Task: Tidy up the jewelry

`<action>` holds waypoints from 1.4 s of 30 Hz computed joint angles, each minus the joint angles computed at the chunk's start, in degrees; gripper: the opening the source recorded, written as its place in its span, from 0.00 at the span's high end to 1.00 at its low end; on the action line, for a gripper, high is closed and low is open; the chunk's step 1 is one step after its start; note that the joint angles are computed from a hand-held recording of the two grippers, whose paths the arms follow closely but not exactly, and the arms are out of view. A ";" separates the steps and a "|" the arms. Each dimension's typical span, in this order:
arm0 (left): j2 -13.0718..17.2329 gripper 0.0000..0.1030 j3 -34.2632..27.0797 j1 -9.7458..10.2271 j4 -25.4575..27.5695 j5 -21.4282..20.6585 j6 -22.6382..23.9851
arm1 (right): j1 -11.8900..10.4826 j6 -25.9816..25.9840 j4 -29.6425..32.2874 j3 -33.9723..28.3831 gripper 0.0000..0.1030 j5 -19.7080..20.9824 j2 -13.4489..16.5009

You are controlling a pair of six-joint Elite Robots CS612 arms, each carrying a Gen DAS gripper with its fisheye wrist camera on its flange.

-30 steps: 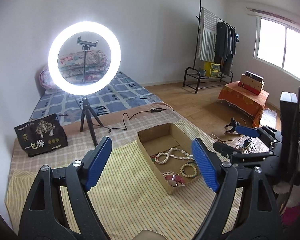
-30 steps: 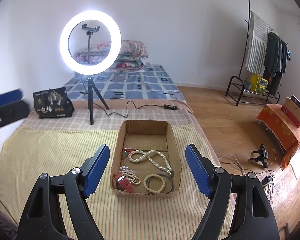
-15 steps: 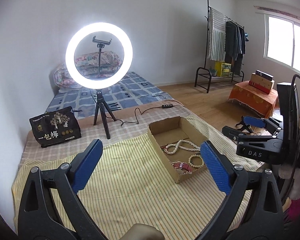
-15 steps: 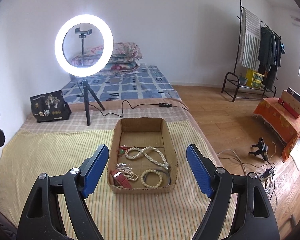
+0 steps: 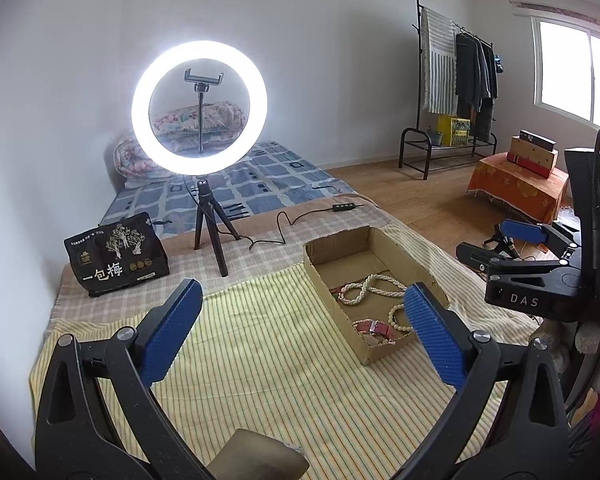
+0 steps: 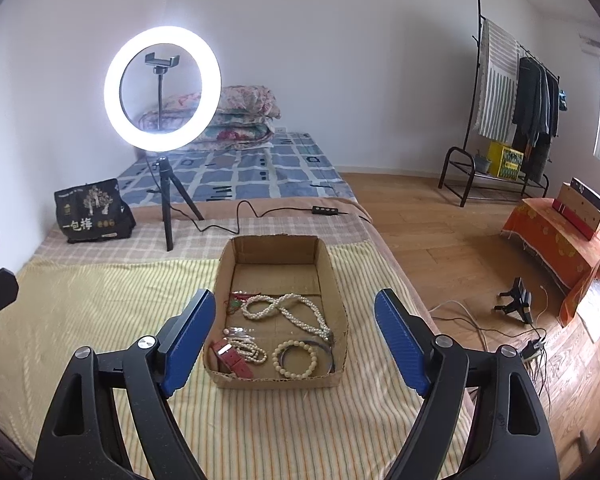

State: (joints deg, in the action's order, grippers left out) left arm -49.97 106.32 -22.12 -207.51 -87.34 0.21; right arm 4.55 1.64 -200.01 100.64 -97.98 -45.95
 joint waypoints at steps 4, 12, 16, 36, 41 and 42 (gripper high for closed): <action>0.07 0.00 0.37 -0.53 -1.16 1.36 0.76 | -0.07 0.03 -0.42 0.39 0.20 -0.23 -0.12; 0.02 0.00 0.82 -0.88 -1.72 1.44 1.54 | -0.04 1.11 -0.87 0.32 0.20 -1.21 -0.05; 0.00 0.00 0.88 -0.94 -1.83 1.55 1.39 | -0.06 1.34 -0.72 0.22 0.20 -1.20 -0.02; 0.26 0.00 0.68 -0.34 -1.79 1.39 1.39 | 0.65 0.87 0.02 -0.54 0.20 -1.52 0.44; 0.24 0.00 0.73 -0.37 -1.83 1.46 1.33 | 0.66 0.84 0.03 -0.51 0.20 -1.54 0.41; 0.24 0.00 0.74 -0.37 -1.84 1.42 1.32 | 0.64 0.81 -0.01 -0.51 0.20 -1.52 0.42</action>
